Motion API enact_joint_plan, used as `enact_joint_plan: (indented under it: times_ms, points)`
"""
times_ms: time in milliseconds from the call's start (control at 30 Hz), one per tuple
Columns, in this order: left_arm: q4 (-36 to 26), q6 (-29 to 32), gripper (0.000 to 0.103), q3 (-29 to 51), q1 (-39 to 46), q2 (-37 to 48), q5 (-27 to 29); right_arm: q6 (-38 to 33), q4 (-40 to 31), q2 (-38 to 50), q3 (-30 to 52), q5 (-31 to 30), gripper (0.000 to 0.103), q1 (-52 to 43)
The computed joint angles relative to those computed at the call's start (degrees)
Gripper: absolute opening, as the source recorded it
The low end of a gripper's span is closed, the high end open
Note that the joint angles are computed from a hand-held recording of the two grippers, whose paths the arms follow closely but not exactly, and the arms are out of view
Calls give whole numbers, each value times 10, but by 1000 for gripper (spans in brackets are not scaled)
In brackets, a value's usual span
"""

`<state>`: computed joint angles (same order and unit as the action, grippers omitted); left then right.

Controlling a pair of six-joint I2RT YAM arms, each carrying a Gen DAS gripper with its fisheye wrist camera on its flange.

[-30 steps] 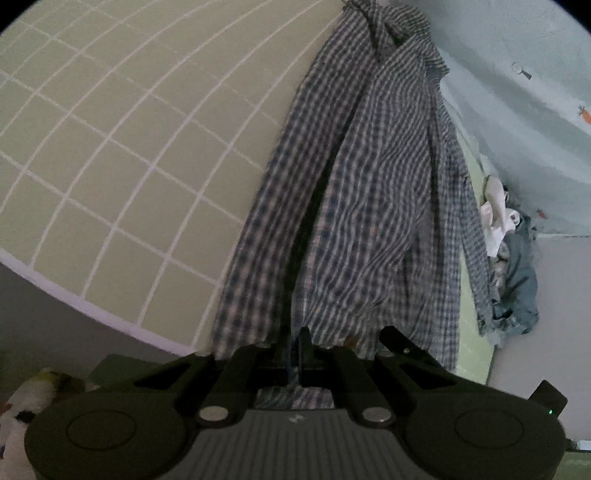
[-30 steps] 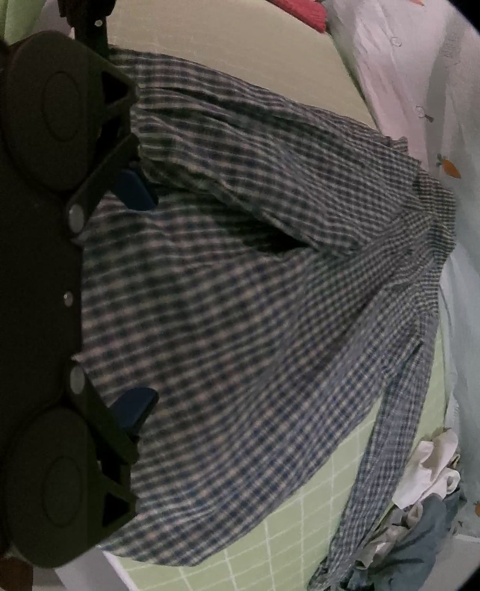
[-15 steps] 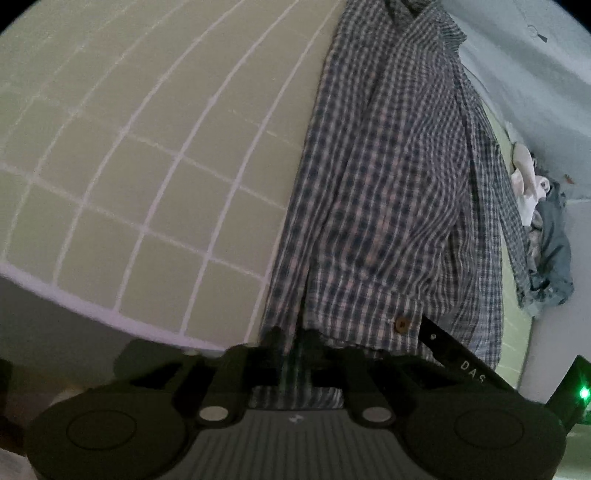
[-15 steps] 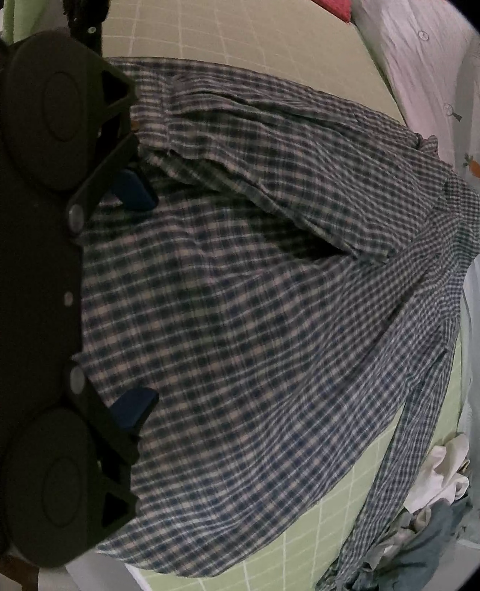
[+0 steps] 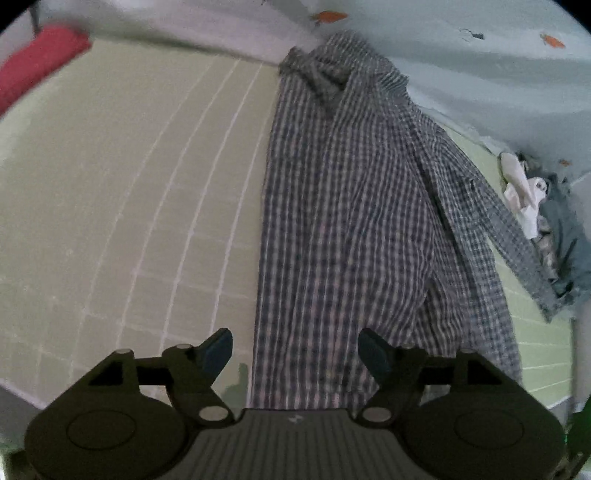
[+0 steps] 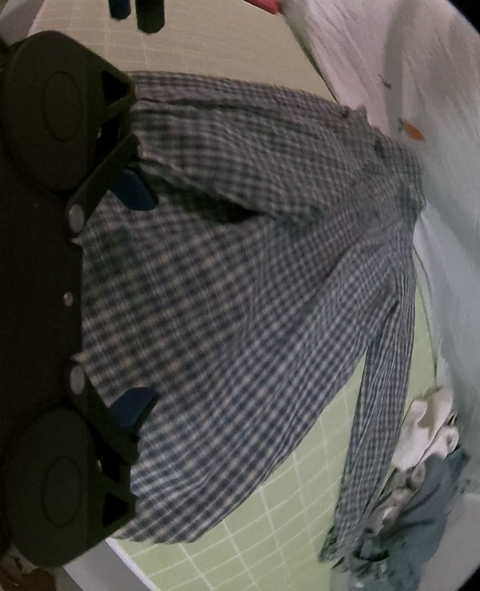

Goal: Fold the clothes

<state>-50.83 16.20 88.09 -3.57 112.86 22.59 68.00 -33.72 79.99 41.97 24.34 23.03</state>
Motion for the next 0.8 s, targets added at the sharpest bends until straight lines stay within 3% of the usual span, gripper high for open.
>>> enact_joint_plan:
  times_ms: [267,467,667,800]
  points:
    - [61,-58,78,-76,-62,-73,-35,-112,21,-109,-77,-58,103,-140]
    - [132,-146,86,-117,-131,-119,-55,-233,33,-181,-129,-146,103,-337]
    - [156,-184,88,-96,-196,-110,-121,-344,91,-152,-152,-227,103,-554]
    - [148,-206,88,-57,-223,-74,-147,-385,153,-103,-145,-255,103,-645]
